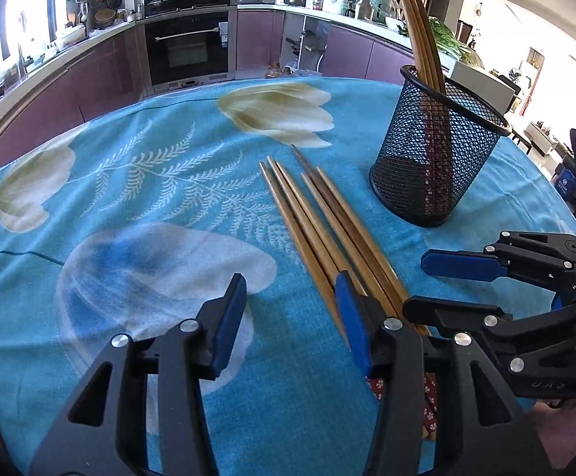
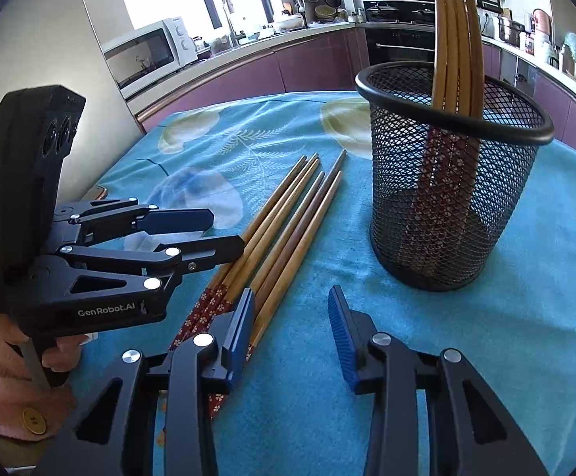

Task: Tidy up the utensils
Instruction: 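Return the right gripper to the chopsticks and grasp another one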

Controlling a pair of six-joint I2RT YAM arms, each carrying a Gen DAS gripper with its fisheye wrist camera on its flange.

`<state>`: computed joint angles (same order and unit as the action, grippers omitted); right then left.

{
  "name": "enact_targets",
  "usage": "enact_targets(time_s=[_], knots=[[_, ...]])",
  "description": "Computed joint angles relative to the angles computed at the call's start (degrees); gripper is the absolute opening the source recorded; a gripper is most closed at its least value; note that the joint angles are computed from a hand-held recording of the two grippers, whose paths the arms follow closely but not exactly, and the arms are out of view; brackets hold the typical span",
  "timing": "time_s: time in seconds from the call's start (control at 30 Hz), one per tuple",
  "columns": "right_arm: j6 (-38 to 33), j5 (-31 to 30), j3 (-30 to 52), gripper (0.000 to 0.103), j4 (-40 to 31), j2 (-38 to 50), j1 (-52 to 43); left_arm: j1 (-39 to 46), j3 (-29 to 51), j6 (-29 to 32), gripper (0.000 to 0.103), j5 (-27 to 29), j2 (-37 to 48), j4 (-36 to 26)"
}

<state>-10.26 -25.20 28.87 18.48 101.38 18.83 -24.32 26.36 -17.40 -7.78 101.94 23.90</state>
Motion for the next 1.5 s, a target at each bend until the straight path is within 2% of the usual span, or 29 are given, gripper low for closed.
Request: enact_targets(time_s=[0.1, 0.23, 0.57, 0.77, 0.83, 1.03, 1.23, 1.5], knots=[[-0.29, 1.27, 0.13, 0.035, -0.38, -0.27, 0.39, 0.08, 0.18, 0.33, 0.047, -0.3, 0.06, -0.34], [-0.48, 2.51, 0.52, 0.03, -1.46, -0.58, 0.67, 0.09, 0.04, 0.74, 0.039, -0.24, -0.33, -1.08], [1.16, 6.55, 2.96, 0.025, -1.91, 1.1, 3.33, 1.15, 2.63, 2.4, 0.036, 0.99, 0.64, -3.93], [3.8, 9.14, 4.24, 0.021, -0.07, 2.86, 5.03, 2.43, 5.47, 3.0, 0.025, 1.91, 2.74, -4.81], [4.61, 8.75, 4.25, 0.015, 0.23, 3.08, 4.53, 2.53, 5.57, 2.58, 0.017, 1.63, 2.85, -4.71], [6.92, 4.38, 3.55, 0.006, 0.63, 3.06, 0.89, 3.01, 3.09, -0.38, 0.008, 1.96, 2.03, -1.87], [6.97, 0.91, 1.66, 0.006, 1.24, 0.57, -1.64, 3.22, -0.82, -1.93, 0.008, 3.3, -1.55, 0.86], [2.71, -2.12, 2.08, 0.006, -3.19, -0.89, -1.42, 0.82, -2.1, -0.54, 0.008, 4.38, -2.59, 0.37]])
